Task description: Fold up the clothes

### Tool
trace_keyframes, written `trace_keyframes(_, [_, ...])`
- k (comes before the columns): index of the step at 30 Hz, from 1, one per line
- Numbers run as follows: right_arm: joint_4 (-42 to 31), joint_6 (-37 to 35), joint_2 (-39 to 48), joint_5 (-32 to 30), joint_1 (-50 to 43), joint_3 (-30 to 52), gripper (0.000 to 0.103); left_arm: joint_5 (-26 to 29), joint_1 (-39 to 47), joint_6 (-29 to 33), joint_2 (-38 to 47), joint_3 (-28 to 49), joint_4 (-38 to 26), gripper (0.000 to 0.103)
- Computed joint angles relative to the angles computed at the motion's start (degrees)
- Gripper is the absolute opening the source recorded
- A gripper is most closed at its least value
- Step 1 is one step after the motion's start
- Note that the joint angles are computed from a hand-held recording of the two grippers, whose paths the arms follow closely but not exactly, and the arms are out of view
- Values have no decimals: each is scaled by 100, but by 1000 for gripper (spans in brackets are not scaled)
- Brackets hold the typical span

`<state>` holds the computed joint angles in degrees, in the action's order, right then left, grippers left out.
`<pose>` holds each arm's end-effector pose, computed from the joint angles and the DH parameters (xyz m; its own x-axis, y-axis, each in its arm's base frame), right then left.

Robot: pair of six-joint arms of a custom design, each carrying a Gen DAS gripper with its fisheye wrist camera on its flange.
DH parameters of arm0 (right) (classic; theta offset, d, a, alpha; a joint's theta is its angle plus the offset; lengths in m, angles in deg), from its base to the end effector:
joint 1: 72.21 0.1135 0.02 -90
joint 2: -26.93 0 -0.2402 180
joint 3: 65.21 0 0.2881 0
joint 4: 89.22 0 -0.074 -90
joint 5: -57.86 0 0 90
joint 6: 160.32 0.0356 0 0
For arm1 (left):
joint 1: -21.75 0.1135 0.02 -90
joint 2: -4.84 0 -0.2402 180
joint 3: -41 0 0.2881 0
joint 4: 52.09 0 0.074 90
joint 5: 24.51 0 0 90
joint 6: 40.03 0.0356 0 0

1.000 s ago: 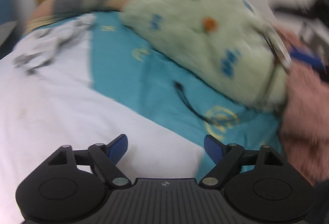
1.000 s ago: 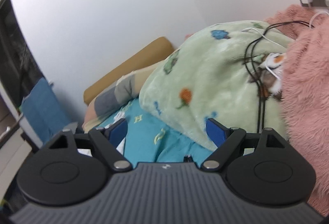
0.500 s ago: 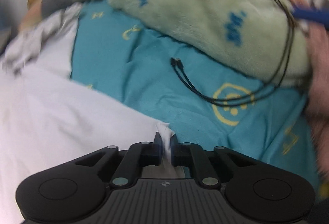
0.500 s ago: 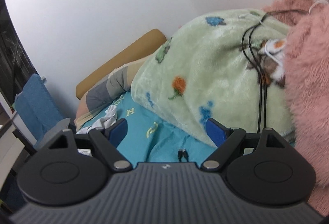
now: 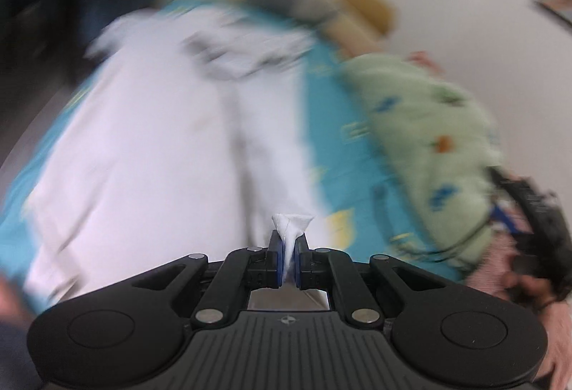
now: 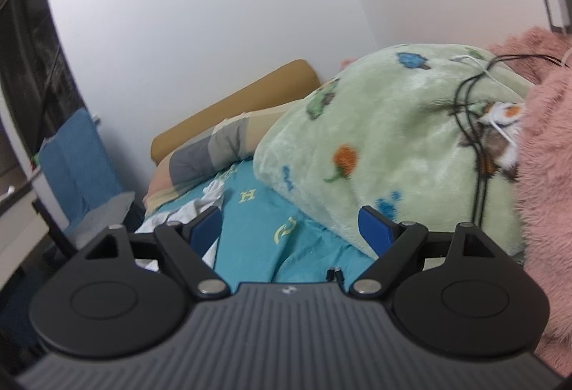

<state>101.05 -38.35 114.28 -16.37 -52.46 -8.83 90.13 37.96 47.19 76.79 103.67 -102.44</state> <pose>0.3395 0.1116 0.1669 -0.3277 0.4237 -0.8444 0.1033 0.9045 0.4138 0.2765 0.0649 0.2037 -0.8250 -0.2858 -0.4875 -0.0915 0.9189 -0.3838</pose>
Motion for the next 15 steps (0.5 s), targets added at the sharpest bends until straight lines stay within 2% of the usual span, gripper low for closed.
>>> trace_keyframes(2, [-69, -103, 10, -46, 88, 47, 85, -201, 211, 119, 281, 104, -198, 8])
trace_keyframes(4, [-130, -212, -9, -92, 183, 65, 85, -246, 298, 191, 520, 227, -295, 14])
trace_keyframes(5, [-165, -266, -24, -100, 232, 70, 85, -272, 277, 210, 569, 274, -297, 22])
trace_keyframes(6, [-196, -321, -43, -91, 281, 69, 85, -356, 180, 219, 537, 293, -238, 37])
trace_keyframes(7, [-212, -371, -60, -84, 330, 66, 85, -442, 84, 231, 509, 315, -180, 46])
trace_keyframes(8, [-227, -421, -75, -77, 378, 63, 85, -528, -11, 246, 486, 340, -123, 63])
trace_keyframes(9, [-218, -458, -81, -92, 414, 56, 85, -615, -106, 265, 466, 367, -67, 72])
trace_keyframes(12, [-197, -486, -73, -182, 488, 60, 85, -780, -463, 223, 279, 394, 183, 75])
trace_keyframes(15, [-109, -380, -13, -428, 476, 63, 85, -1015, -791, 121, 511, 688, 596, 83])
